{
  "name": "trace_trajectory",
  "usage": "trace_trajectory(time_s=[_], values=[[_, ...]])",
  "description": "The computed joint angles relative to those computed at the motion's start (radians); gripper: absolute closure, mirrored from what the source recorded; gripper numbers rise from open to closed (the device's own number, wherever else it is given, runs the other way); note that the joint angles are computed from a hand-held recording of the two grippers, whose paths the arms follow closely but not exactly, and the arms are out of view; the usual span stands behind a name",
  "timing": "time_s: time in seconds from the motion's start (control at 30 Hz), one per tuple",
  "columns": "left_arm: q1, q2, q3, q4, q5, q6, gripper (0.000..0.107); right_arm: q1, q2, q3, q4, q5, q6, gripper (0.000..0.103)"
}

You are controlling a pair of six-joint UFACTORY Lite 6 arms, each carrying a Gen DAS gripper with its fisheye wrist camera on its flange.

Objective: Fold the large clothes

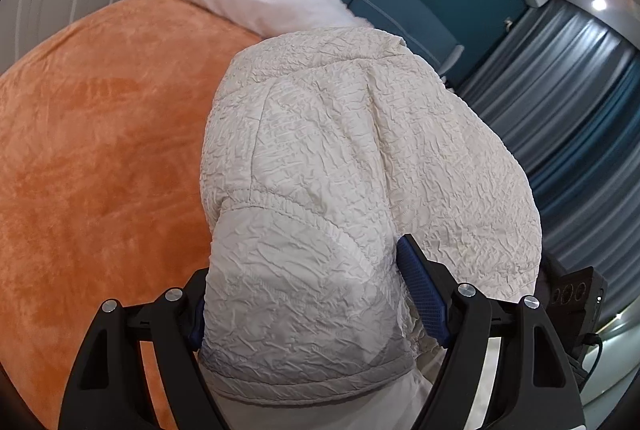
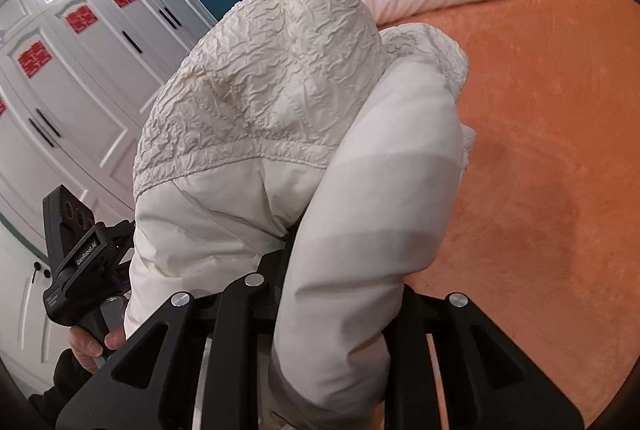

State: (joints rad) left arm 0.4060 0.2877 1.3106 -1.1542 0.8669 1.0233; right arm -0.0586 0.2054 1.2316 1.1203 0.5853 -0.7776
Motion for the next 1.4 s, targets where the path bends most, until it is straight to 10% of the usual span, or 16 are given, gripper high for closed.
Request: trace_trajectory(time_s=[0.7, 0.87, 1.17, 1.27, 1.4], values=[[0.027, 0.168, 0.010, -0.043, -0.115, 0.067, 0.025, 0.061, 0.343, 0.306, -0.243, -0.046, 0.236, 0.064], [0.044, 0.029, -0.067, 0.017, -0.187, 0.041, 0.027, 0.050, 0.338, 0.385, -0.309, 0.025, 0.338, 0.059], [0.251, -0.364, -0.363, 0.073, -0.027, 0.062, 0.027, 0.034, 0.261, 0.380, -0.582, 0.031, 0.533, 0.056], [0.216, -0.579, -0.548, 0.134, -0.096, 0.111, 0.027, -0.002, 0.071, 0.193, -0.534, -0.073, 0.461, 0.063], [0.154, -0.710, -0.677, 0.167, -0.160, 0.073, 0.027, 0.045, 0.107, 0.376, -0.537, 0.001, 0.374, 0.078]])
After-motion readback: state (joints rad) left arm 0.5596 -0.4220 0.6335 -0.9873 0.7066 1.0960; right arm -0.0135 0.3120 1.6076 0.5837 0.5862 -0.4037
